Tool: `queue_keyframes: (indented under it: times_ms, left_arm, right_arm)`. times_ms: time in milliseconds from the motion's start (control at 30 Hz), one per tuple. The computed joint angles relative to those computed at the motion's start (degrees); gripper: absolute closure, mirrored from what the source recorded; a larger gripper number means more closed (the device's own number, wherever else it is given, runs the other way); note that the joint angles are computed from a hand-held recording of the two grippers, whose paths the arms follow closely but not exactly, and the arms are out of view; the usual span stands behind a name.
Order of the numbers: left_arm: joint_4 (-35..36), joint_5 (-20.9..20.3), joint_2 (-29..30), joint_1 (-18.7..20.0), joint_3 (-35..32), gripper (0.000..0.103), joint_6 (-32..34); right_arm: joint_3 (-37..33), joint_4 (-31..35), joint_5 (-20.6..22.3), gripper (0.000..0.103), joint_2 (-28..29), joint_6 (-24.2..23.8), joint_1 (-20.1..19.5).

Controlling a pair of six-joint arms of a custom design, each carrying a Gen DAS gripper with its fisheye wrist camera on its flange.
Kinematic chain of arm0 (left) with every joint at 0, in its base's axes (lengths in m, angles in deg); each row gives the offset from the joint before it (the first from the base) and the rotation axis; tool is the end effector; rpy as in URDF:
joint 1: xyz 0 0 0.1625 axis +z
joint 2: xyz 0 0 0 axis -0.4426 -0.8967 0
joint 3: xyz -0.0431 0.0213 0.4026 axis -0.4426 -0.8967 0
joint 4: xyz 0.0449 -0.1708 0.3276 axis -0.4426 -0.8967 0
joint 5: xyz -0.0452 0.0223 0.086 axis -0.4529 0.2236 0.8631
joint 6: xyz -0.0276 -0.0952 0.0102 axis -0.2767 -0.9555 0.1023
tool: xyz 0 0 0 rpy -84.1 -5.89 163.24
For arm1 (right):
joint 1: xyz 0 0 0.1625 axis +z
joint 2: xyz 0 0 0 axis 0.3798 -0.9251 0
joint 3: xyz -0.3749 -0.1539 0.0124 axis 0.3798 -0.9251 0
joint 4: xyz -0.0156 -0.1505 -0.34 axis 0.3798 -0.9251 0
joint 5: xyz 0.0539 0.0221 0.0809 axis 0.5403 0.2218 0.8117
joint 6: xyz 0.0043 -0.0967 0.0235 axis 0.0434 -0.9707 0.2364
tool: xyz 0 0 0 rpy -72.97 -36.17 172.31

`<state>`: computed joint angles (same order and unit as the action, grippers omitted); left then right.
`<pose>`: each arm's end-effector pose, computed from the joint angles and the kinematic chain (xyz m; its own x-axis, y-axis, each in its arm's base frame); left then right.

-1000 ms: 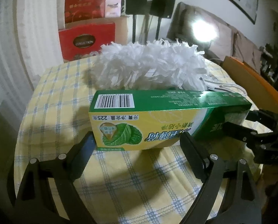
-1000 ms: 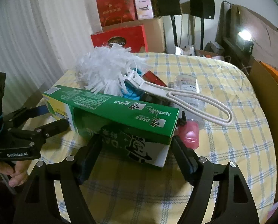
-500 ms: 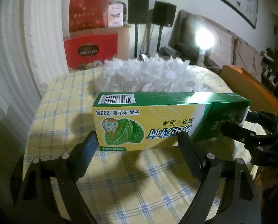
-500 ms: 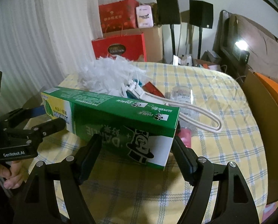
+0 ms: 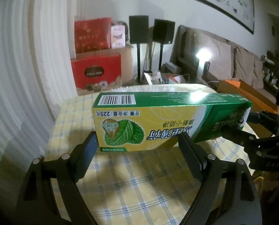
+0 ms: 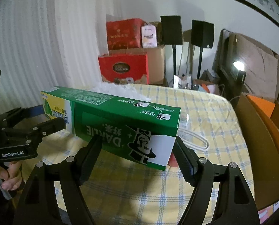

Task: Organize objects
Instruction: 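Lift the toothpaste box off the table with both grippers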

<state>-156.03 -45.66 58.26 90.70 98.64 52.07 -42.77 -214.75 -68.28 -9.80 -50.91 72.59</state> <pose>-0.1083 -0.7265 0.1339 -0.7147 -0.2511 -0.6529 0.4425 0.5607 -0.6999 0.2017 -0.8343 0.0649 -0.5138 -0.7211 0.4648 -0.8579 0.4260 -0.2873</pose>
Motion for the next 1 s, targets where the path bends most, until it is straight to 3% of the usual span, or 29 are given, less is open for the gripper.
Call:
queue_keyframes:
  times_ms: [500, 800, 1000]
  left_arm:
    - [-11.6, 1.7, -0.5, -4.4, 1.8, 0.018, 8.1]
    - [-17.0, 4.5, 0.5, -7.1, 0.9, 0.018, 13.0]
    - [-21.8, 5.6, 2.4, -9.2, -2.8, 0.018, 19.7]
  right_arm:
    - [13.5, -11.8, 4.1, 0.025, -7.8, -5.2, 0.7]
    - [18.3, -14.3, 8.9, 0.025, -11.9, -4.6, 0.6]
    - [18.7, -14.3, 12.4, 0.025, -13.7, -4.9, 0.5]
